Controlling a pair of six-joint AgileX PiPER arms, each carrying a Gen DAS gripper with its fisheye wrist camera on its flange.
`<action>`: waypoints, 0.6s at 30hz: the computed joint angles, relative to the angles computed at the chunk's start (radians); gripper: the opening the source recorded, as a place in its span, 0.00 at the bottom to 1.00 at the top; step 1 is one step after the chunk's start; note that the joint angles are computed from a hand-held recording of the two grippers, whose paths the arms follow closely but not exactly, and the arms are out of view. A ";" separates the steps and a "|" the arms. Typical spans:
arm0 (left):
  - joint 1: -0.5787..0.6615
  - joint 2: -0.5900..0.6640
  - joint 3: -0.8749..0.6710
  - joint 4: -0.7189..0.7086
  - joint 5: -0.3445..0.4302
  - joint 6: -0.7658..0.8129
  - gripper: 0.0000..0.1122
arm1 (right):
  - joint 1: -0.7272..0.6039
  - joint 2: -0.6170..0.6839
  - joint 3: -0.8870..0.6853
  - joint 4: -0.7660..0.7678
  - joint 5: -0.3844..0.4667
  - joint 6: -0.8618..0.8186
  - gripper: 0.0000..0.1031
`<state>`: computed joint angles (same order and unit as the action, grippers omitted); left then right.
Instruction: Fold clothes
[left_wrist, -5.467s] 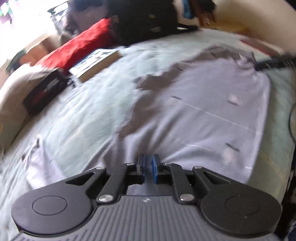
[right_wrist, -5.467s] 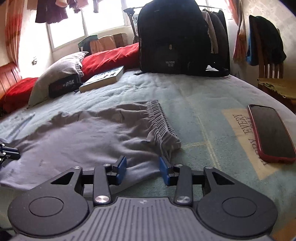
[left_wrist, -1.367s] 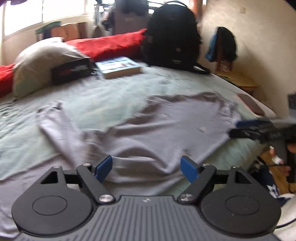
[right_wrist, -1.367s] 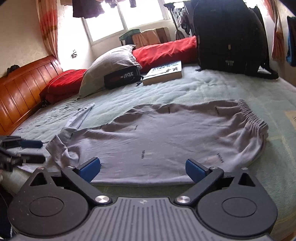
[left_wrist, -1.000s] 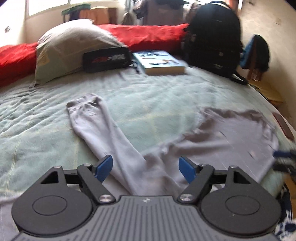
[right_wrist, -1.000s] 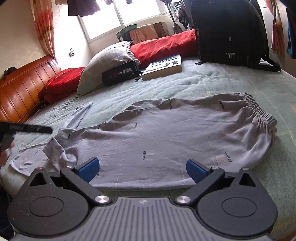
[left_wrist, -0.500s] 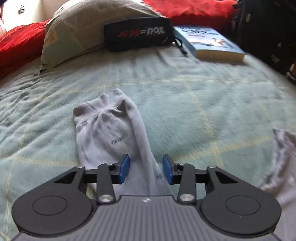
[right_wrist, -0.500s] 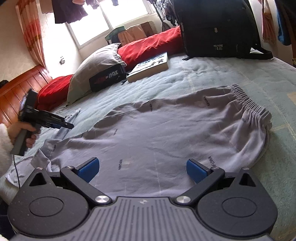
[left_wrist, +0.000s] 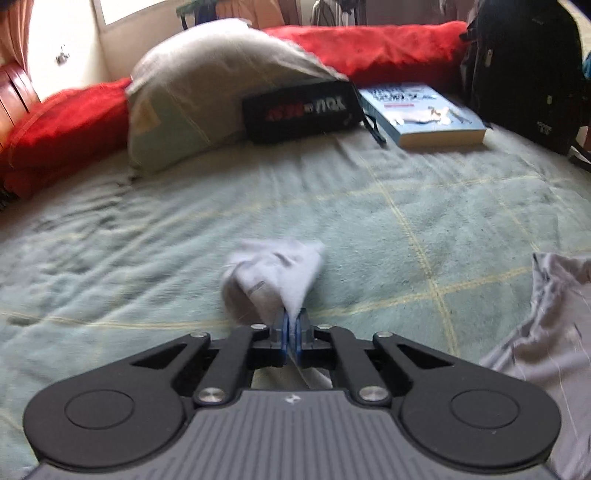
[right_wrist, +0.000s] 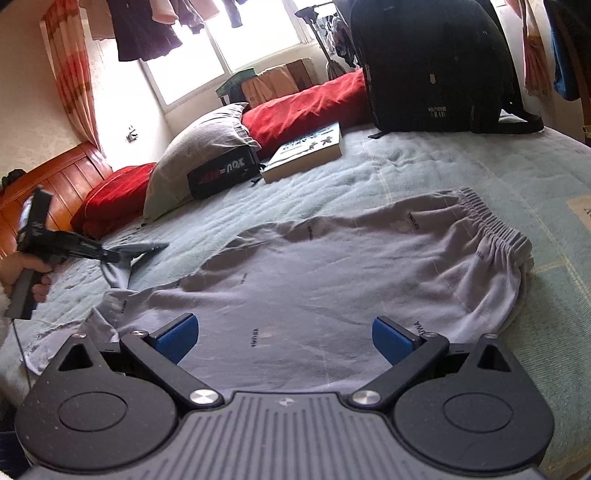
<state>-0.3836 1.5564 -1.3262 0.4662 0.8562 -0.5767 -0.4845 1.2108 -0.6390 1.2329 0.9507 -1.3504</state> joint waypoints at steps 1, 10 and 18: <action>-0.006 -0.033 0.018 0.012 0.011 -0.003 0.02 | -0.001 -0.010 0.003 -0.002 0.006 0.003 0.99; -0.069 -0.329 0.212 0.101 0.143 -0.060 0.02 | 0.004 -0.115 0.024 -0.028 0.066 0.023 0.99; -0.078 -0.533 0.389 0.094 0.203 -0.111 0.02 | 0.131 -0.111 -0.011 -0.091 0.017 0.093 0.99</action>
<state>-0.4619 1.0230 -0.9369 0.5599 1.0589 -0.6877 -0.3538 1.1001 -0.6498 1.1416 0.9675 -1.2574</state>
